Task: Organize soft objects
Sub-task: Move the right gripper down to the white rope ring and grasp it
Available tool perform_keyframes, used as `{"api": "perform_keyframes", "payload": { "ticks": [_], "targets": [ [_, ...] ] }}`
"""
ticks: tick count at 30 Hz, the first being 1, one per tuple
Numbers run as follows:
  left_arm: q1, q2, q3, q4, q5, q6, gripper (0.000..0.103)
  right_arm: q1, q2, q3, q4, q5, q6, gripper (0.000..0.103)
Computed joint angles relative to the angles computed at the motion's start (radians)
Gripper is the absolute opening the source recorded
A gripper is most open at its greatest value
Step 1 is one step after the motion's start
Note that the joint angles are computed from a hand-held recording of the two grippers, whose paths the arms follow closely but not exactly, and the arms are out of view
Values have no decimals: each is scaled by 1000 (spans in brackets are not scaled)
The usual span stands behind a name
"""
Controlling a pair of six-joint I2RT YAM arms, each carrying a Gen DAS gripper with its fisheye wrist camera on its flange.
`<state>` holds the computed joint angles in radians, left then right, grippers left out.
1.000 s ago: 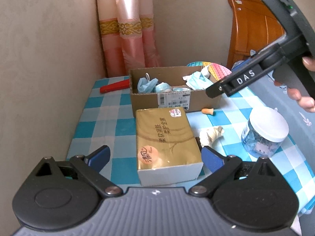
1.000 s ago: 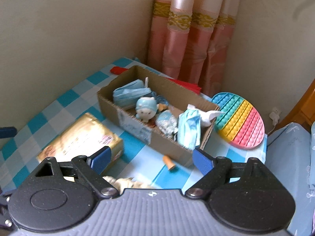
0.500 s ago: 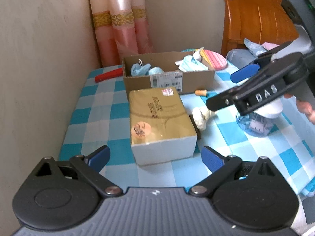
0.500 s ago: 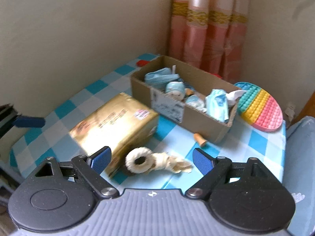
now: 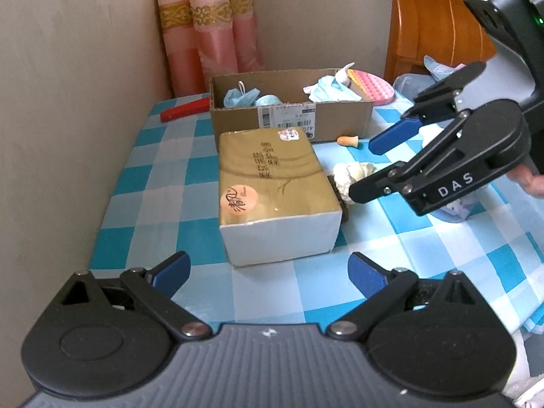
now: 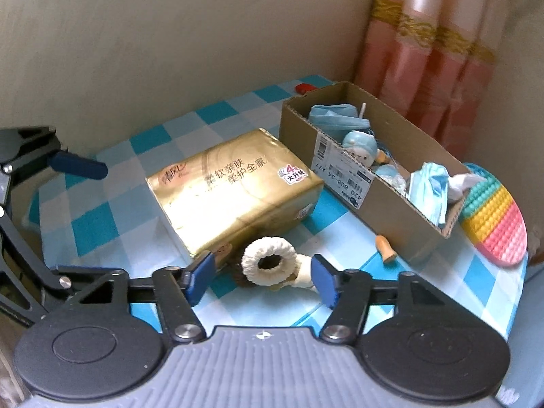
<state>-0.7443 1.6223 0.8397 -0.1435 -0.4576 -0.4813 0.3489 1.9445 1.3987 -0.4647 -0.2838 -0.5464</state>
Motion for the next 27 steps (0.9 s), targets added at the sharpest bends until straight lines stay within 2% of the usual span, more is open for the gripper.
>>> {"api": "perform_keyframes", "payload": {
  "ticks": [6,15,19,23,27],
  "targets": [
    [12,36,31,-3,8,-2,99,-10,102,143,-118,-26,-127,65],
    [14,59,58,-25,24,10,99,-8,183,242,-194,-72,-226,58],
    [12,63,61,-27,32,14,99,-4,195,254,-209,-75,-248,45],
    [8,64,63,-30,36,16,99,-4,168,221,-196,-68,-249,36],
    [4,61,63,-31,33,17,99,-5,117,165,-176,-60,-238,36]
  ]
}}
